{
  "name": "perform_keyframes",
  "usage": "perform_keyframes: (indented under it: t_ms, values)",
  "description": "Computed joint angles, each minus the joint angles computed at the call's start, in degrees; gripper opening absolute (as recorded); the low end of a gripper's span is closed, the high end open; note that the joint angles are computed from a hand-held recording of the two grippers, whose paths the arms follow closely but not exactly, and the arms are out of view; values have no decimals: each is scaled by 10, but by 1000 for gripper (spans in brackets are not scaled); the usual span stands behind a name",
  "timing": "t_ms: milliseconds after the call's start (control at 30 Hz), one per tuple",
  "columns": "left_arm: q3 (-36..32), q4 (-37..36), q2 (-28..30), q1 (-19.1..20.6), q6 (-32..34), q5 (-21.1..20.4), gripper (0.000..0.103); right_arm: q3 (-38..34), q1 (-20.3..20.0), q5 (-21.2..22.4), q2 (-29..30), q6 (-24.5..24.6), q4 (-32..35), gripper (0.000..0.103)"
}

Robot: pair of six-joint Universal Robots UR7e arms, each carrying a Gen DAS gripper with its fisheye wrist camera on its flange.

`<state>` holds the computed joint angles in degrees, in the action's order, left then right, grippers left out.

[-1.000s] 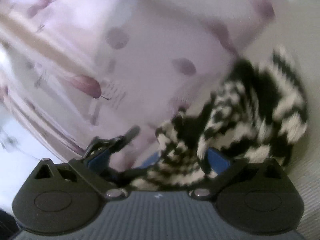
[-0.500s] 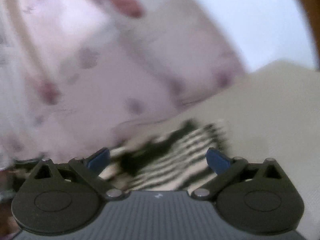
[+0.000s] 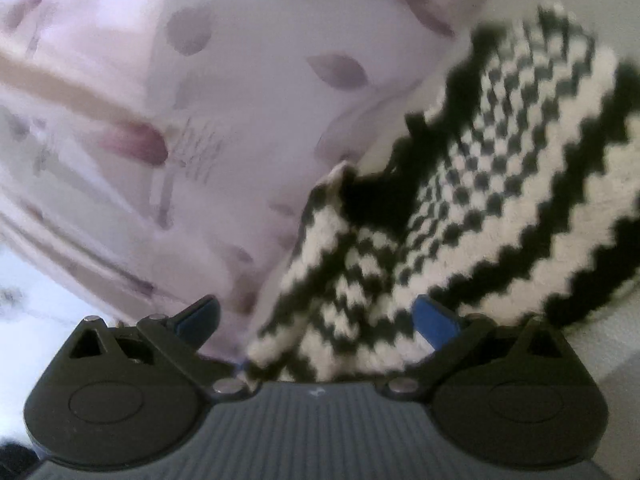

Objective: Fold small clothes
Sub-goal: 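Fold the lifted part over with the left gripper while the right gripper presses the cardigan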

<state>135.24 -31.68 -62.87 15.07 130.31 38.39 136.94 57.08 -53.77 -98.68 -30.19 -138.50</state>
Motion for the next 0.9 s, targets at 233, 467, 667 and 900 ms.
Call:
perform_keyframes:
  t_ms: [233,467,667,900]
  values:
    - [-4,-16,24,11,58,63,101,-38,65,-58,76,100,-82,103]
    - [-36,19,61,20,107,106,101,-54,127,-89,120,121,-138,103]
    - [-35,13,66,21,112,105,102,-61,184,-198,154,71,-205,34]
    - [26,-59,44,-34,46,-43,102,-78,182,-187,144,3,-216,18]
